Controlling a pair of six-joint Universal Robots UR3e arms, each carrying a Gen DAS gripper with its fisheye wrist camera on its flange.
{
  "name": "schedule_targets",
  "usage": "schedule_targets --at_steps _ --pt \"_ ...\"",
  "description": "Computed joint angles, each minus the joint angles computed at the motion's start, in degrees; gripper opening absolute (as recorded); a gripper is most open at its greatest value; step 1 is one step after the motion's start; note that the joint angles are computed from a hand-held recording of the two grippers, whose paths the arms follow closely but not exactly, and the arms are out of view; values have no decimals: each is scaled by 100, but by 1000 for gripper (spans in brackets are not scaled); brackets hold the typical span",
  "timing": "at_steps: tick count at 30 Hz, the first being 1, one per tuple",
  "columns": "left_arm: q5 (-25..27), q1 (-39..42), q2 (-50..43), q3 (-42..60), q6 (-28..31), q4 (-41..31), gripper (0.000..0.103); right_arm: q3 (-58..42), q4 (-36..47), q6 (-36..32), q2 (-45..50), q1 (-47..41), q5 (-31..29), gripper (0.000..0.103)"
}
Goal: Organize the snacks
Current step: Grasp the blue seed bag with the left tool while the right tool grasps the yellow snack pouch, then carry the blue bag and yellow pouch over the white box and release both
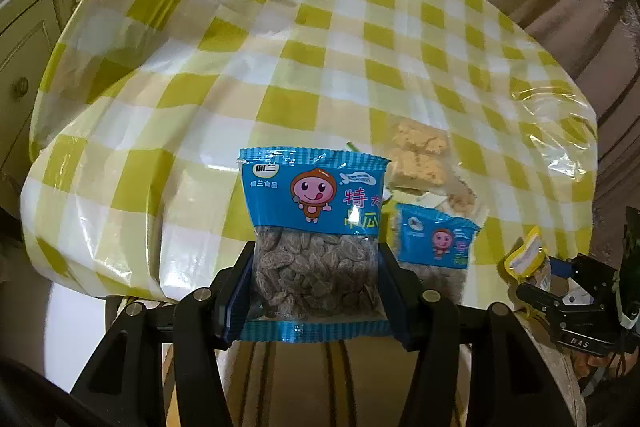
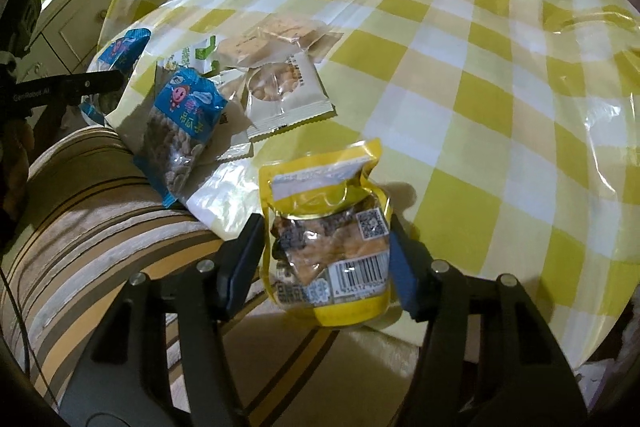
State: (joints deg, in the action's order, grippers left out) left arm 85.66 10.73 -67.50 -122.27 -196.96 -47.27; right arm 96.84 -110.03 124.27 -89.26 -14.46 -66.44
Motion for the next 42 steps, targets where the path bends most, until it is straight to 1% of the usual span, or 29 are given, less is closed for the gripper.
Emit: schedule_targets --at_steps 5,11,19,23,30,35,39,42 --pt "87 -293 -85 197 -129 -20 57 4 267 -58 -158 -269 189 62" --pt "260 -796 -420 594 -324 -1 57 62 564 -204 -401 -659 354 62" --pt "482 -1676 -1291 1401 -545 117 57 159 1058 -571 -780 -1401 575 62" --pt "573 -2198 -1930 2138 -561 52 57 118 1383 -809 -937 -1946 675 62" --pt "649 -3179 -3365 3966 -374 -319 57 -27 1868 -1314 -998 -3166 715 62" --pt "519 -3785 -4582 5676 -179 -899 57 -203 2035 -1566 -866 -3929 702 62" --pt "236 -4122 -5502 7083 27 -1504 57 -304 2061 -1693 -703 -4414 654 62" --pt "-140 -4329 -6379 8525 209 -2276 57 -326 2039 -1769 -574 -4718 610 62"
